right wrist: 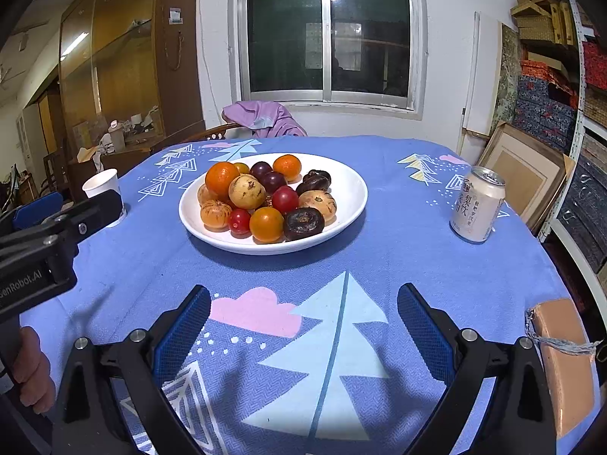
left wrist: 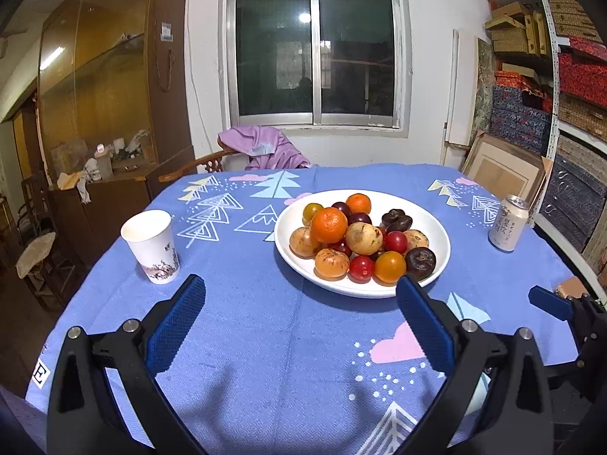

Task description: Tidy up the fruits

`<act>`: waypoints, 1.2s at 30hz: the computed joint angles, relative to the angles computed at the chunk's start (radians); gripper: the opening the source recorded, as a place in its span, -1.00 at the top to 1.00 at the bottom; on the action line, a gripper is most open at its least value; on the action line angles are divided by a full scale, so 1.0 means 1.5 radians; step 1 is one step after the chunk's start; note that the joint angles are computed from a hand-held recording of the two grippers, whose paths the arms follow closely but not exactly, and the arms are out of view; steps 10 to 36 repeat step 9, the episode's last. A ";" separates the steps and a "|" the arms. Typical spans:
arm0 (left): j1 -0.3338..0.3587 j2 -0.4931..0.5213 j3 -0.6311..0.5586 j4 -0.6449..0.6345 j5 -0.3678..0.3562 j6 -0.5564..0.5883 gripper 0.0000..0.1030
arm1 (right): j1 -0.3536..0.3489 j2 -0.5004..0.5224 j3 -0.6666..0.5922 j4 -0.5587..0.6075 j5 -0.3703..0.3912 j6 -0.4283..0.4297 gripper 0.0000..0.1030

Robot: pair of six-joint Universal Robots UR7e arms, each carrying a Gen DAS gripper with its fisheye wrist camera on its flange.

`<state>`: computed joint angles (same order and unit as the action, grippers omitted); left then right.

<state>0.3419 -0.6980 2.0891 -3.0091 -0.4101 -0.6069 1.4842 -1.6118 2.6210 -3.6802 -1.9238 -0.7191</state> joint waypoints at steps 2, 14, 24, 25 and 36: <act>0.001 -0.001 -0.001 -0.002 -0.009 0.009 -0.92 | 0.000 0.000 0.000 0.000 0.000 -0.001 -0.93; 0.006 -0.006 -0.007 0.037 -0.019 -0.010 -0.92 | 0.000 0.000 0.001 -0.001 0.001 -0.003 -0.93; 0.006 -0.006 -0.007 0.037 -0.019 -0.010 -0.92 | 0.000 0.000 0.001 -0.001 0.001 -0.003 -0.93; 0.006 -0.006 -0.007 0.037 -0.019 -0.010 -0.92 | 0.000 0.000 0.001 -0.001 0.001 -0.003 -0.93; 0.006 -0.006 -0.007 0.037 -0.019 -0.010 -0.92 | 0.000 0.000 0.001 -0.001 0.001 -0.003 -0.93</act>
